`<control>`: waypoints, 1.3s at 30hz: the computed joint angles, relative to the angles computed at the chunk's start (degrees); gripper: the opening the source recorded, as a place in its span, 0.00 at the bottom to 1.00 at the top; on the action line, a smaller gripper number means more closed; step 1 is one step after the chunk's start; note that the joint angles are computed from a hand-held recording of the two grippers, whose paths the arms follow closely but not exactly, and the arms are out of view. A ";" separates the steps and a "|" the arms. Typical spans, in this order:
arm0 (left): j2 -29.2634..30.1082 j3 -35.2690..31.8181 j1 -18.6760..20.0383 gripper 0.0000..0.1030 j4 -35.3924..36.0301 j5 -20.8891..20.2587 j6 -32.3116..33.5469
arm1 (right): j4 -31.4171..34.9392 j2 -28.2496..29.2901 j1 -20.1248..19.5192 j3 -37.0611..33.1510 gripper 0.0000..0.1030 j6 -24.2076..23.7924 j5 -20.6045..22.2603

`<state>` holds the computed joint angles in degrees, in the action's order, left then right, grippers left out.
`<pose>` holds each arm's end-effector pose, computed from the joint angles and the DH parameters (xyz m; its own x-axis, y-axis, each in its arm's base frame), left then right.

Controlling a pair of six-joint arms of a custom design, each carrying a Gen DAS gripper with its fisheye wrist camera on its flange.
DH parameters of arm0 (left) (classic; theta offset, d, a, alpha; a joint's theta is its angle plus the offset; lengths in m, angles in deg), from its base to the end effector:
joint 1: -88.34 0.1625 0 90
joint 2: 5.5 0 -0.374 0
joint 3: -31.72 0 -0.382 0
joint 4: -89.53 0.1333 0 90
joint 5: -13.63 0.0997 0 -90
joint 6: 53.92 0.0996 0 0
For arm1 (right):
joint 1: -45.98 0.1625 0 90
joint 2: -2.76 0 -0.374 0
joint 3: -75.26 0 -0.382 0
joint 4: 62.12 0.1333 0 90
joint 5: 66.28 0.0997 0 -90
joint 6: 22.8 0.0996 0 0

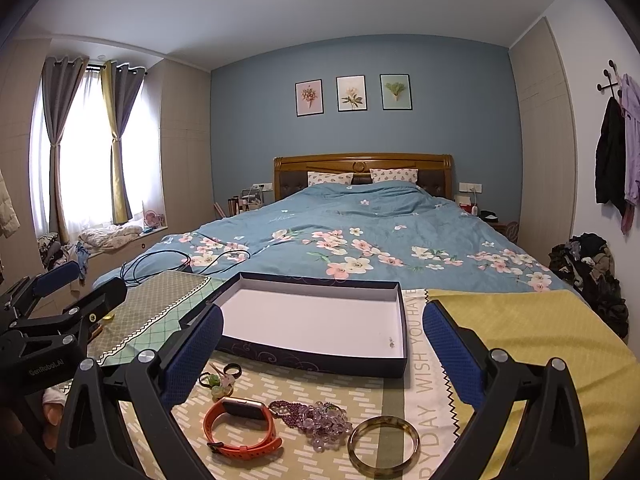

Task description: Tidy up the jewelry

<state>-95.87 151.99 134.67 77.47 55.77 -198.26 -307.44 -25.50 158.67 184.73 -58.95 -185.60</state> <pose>-0.1000 -0.4047 0.2307 -0.6670 0.0908 -0.7395 0.7389 0.2076 -0.6410 0.2703 -0.4274 0.0342 -0.7339 -0.0697 0.6756 -0.6670 0.2619 -0.6975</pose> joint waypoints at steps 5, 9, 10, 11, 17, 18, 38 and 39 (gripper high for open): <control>0.00 0.01 -0.02 0.94 0.01 -0.03 -0.04 | 0.22 -0.07 -0.06 0.07 0.94 0.14 0.10; 0.10 -0.07 0.00 0.94 0.18 -0.07 -0.15 | 0.23 -0.33 -0.02 0.31 0.94 0.28 -0.07; 0.13 -0.08 0.10 0.94 0.12 0.01 -0.12 | 0.26 -0.34 -0.02 0.33 0.94 0.40 -0.12; 0.10 -0.04 0.11 0.94 0.15 0.07 -0.16 | 0.32 -0.40 -0.07 0.41 0.94 0.51 -0.01; 0.27 -0.24 0.14 0.94 0.29 0.05 -0.27 | 0.87 -0.75 -0.17 0.44 0.94 0.74 0.03; 0.27 -0.24 0.14 0.94 0.29 0.05 -0.27 | 0.85 -0.69 -0.15 0.41 0.94 0.71 -0.04; 0.63 -0.08 0.21 0.94 0.35 -0.01 -0.82 | 1.37 -0.91 -0.23 0.40 0.94 0.97 -0.13; 0.65 -0.05 0.20 0.94 0.34 -0.04 -0.88 | 1.45 -0.95 -0.19 0.37 0.94 0.96 -0.17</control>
<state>-95.23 151.94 134.87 77.81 55.73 -199.14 -305.99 -26.46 158.48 185.10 -57.99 -185.76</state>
